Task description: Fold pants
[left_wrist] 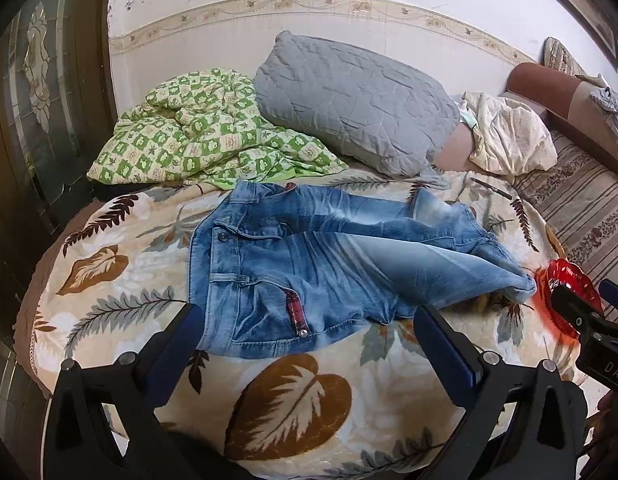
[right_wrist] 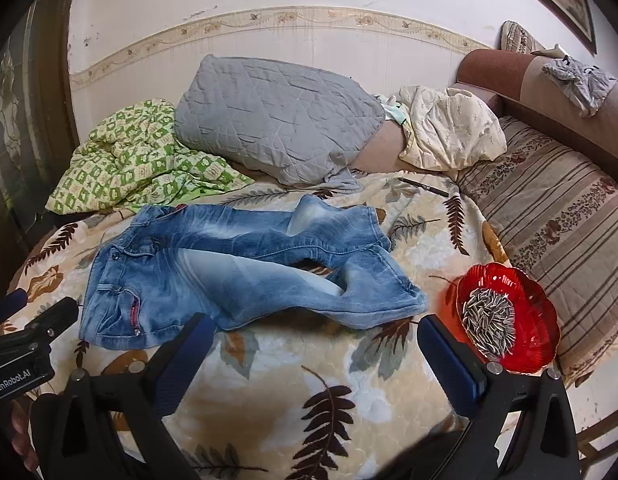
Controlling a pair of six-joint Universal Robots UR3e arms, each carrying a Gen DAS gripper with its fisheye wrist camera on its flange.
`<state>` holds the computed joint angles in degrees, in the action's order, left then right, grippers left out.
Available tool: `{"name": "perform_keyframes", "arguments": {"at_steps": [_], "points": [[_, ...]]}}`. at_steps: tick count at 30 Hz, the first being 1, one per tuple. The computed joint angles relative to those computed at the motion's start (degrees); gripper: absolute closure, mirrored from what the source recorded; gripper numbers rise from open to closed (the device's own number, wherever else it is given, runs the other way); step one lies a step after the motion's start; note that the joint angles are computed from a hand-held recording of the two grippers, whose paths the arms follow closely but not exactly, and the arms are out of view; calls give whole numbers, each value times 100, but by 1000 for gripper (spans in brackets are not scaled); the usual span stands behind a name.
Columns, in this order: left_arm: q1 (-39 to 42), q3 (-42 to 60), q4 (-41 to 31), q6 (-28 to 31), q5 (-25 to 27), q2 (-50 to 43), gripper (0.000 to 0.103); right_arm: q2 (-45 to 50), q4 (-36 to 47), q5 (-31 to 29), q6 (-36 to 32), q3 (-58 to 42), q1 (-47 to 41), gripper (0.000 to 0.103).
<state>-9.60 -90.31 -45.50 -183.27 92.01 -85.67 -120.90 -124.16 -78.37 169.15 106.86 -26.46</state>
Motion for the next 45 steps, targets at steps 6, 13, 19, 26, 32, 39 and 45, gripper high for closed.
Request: {"name": "perform_keyframes", "arguments": {"at_steps": [6,13,19,26,32,39,45], "points": [[-83,14,12,74,125,-52,0,39,-45,-82,50,-1,62,0],[-77,-13,36,100,96,-49,0,47,-32,-55,33,7,27,0],[-76,-29,44,93,79,-41,0,58,-56,-59,4,21,23,0],[-86,-17,3,87,48,-47,0,69,-135,-102,23,66,50,0],[-109,-32,39,60,74,-51,0,77,-116,-99,11,46,49,0],[-141,-72,54,26,90,-30,0,102,-96,-79,-37,8,34,0],[-157,-72,82,6,113,-52,0,115,-122,-102,-35,3,49,0]]}}
